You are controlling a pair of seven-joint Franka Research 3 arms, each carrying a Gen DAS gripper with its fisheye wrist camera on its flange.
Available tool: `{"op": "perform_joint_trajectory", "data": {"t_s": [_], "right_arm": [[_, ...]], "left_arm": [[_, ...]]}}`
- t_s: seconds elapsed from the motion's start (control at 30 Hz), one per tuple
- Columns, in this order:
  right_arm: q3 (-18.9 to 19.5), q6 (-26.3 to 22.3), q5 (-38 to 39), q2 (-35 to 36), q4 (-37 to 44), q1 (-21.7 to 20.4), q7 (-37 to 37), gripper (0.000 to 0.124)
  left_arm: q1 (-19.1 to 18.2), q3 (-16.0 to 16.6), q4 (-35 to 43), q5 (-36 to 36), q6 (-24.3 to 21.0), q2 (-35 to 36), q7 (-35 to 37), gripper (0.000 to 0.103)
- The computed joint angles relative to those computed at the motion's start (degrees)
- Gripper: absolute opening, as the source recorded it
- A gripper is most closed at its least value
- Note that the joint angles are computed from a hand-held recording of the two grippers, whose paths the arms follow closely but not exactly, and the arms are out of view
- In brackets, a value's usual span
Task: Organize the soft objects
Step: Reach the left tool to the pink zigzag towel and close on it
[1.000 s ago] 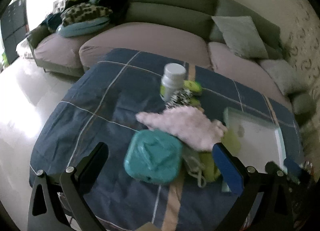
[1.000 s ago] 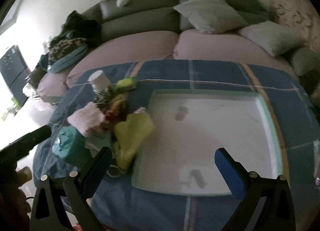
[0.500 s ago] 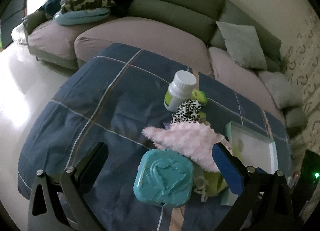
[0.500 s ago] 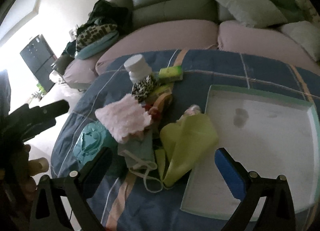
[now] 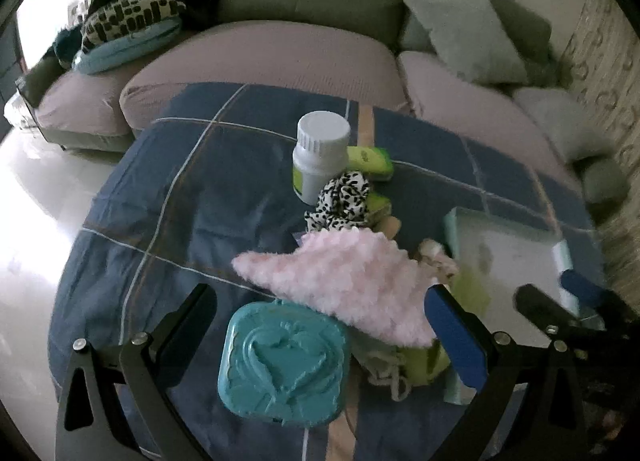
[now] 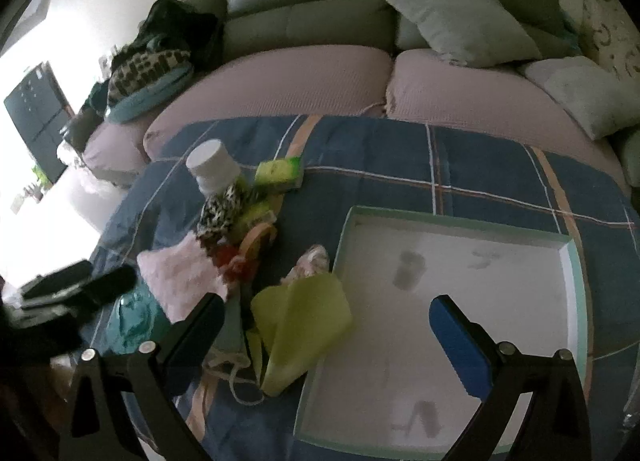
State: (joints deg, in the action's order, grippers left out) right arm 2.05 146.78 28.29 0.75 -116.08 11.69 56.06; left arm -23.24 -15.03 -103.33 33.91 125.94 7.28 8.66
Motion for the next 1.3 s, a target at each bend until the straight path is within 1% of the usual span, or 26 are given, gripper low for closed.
{"op": "perform_joint_trajectory", "data": {"t_s": [0.07, 0.13, 0.23, 0.33, 0.4, 0.43, 0.53, 0.57, 0.6, 0.63, 0.7, 0.77, 0.87, 0.9, 0.93, 1.0, 1.13, 1.2, 1.3], "right_arm": [[-0.2, -1.0, 1.9, 0.8, 0.9, -0.3, -0.9, 0.103], [-0.3, -1.7, 3.6, 1.5, 1.7, -0.7, -1.7, 0.103], [-0.3, 1.1, 3.0, 1.9, 1.3, -0.8, -0.9, 0.103], [-0.3, 0.5, 6.4, 2.2, 1.7, -1.4, -2.7, 0.103], [-0.4, -0.1, 8.4, 2.5, 2.1, -1.9, -3.4, 0.103], [-0.5, 0.0, 8.6, 2.8, 2.2, -2.0, -3.0, 0.103], [-0.6, -0.5, 8.8, 3.1, 2.2, -2.4, -2.2, 0.103], [-0.6, -0.7, 8.9, 3.3, 2.3, -2.5, -1.9, 0.103], [-0.6, -0.8, 9.1, 3.1, 2.0, -2.6, -2.0, 0.103], [-0.6, -1.0, 9.3, 3.2, 2.1, -2.8, -2.1, 0.103], [-0.6, -1.2, 9.5, 3.3, 2.1, -2.8, -2.2, 0.103], [-0.4, -1.6, 9.7, 3.3, 2.0, -2.8, -2.5, 0.103], [-0.3, -1.8, 9.5, 3.3, 1.8, -2.7, -2.9, 0.103], [-0.3, -1.8, 9.4, 3.3, 1.8, -2.7, -2.9, 0.103], [-0.3, -1.8, 9.3, 3.4, 1.7, -2.6, -3.0, 0.103], [-0.3, -2.1, 9.4, 3.4, 1.7, -2.6, -3.1, 0.103], [-0.4, -2.4, 9.3, 3.8, 1.9, -2.7, -2.7, 0.103], [-0.4, -2.5, 9.0, 4.0, 2.0, -2.8, -2.4, 0.103], [-0.3, -3.1, 9.3, 4.2, 2.1, -2.9, -3.0, 0.103]], "left_arm": [[-0.1, 0.1, 2.2, -0.5, -1.6, 1.9, 1.3, 0.103], [0.0, 0.3, 3.2, -1.3, -1.1, 3.0, 2.6, 0.103], [-0.9, 0.6, 6.8, -1.2, -4.5, 5.8, 4.8, 0.103], [-2.0, 1.0, 9.8, -0.5, -7.5, 8.0, 7.0, 0.099], [-2.8, 1.2, 13.2, -0.1, -11.0, 10.3, 9.6, 0.085], [-3.1, 1.3, 14.9, -0.6, -12.4, 11.6, 11.5, 0.084], [-3.5, 1.7, 17.5, -1.9, -14.1, 13.7, 15.1, 0.082], [-3.6, 1.9, 18.3, -2.3, -14.6, 14.2, 16.1, 0.077], [-3.6, 2.0, 18.7, -2.7, -14.9, 14.6, 16.8, 0.068], [-3.6, 2.1, 19.0, -3.3, -15.1, 14.9, 17.3, 0.064], [-3.5, 2.5, 18.9, -4.0, -15.1, 14.9, 17.3, 0.053], [-3.6, 2.8, 18.5, -3.9, -15.1, 14.6, 16.7, 0.05], [-3.4, 3.1, 17.8, -3.7, -14.5, 14.1, 15.9, 0.038], [-3.3, 3.1, 17.4, -3.7, -14.3, 13.8, 15.5, 0.036], [-3.1, 3.1, 16.6, -3.9, -13.6, 13.2, 15.0, 0.035], [-2.5, 3.1, 14.7, -4.1, -11.9, 11.9, 13.9, 0.029], [-1.5, 3.0, 10.6, -3.8, -7.9, 8.9, 10.5, 0.024], [-1.1, 3.0, 8.7, -3.0, -6.6, 7.4, 8.6, 0.016], [-0.4, 2.7, 6.5, -2.4, -4.6, 5.8, 6.2, 0.012]]}}
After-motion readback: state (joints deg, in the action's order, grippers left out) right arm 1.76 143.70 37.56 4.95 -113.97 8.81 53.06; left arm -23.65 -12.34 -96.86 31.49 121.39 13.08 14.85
